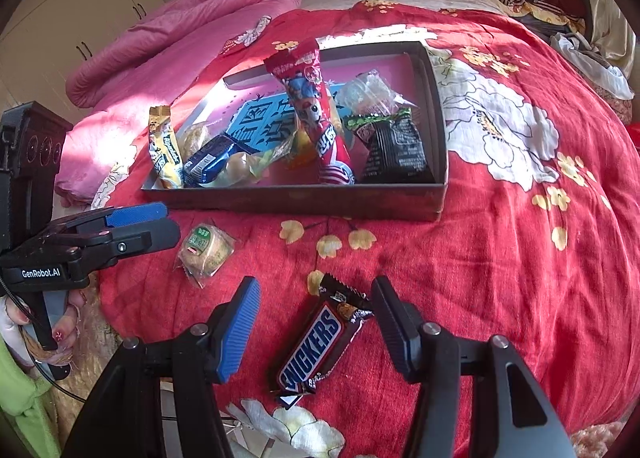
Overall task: Organize snacks
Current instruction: 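Grasp the round green-label bun packet with the left tool while the right grasps the Snickers bar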
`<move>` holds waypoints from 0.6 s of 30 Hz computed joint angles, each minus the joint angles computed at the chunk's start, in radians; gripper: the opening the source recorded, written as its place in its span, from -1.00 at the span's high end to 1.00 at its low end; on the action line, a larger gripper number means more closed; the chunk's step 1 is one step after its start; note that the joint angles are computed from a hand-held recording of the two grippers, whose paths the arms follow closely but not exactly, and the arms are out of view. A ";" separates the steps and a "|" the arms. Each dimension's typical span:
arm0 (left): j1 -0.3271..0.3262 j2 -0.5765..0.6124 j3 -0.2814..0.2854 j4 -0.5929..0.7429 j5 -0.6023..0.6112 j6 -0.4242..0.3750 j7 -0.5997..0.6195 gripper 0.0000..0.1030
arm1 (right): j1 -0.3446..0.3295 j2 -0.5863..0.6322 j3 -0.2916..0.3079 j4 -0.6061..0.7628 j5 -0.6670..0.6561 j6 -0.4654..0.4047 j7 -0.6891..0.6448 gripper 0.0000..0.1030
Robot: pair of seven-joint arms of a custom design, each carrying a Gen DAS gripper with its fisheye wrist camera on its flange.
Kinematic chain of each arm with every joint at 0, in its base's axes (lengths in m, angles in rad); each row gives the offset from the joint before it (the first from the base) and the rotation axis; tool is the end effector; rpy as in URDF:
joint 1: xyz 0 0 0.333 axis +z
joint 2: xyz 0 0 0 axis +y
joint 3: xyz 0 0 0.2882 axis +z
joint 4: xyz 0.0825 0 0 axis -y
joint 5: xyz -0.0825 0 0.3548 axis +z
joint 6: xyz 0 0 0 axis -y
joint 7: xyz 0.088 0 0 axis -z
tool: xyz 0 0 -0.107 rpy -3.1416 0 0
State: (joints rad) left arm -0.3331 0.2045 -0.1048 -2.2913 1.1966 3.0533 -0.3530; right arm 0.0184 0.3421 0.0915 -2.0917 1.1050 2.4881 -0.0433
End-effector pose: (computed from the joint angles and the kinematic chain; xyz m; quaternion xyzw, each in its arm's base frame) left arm 0.4316 -0.2822 0.2927 -0.7741 0.5557 -0.2900 0.0894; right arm 0.5567 0.0564 0.2577 -0.8736 0.3444 -0.0069 0.3439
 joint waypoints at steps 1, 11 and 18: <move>0.003 0.004 -0.008 0.002 -0.021 -0.007 0.024 -0.47 | 0.004 0.002 -0.003 0.000 -0.012 0.004 0.013 -0.12; -0.015 0.053 -0.039 0.020 -0.259 -0.040 0.283 -0.47 | 0.027 0.015 -0.009 -0.018 -0.156 0.028 0.116 -0.12; -0.049 0.082 -0.024 0.039 -0.374 -0.073 0.385 -0.47 | 0.036 0.018 0.023 -0.037 -0.160 0.058 0.041 0.17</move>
State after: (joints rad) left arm -0.3820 0.2868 -0.1290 -2.2524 0.8226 2.9803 0.0322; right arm 0.0540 0.3603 0.1141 -2.1291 0.9445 2.5464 -0.0022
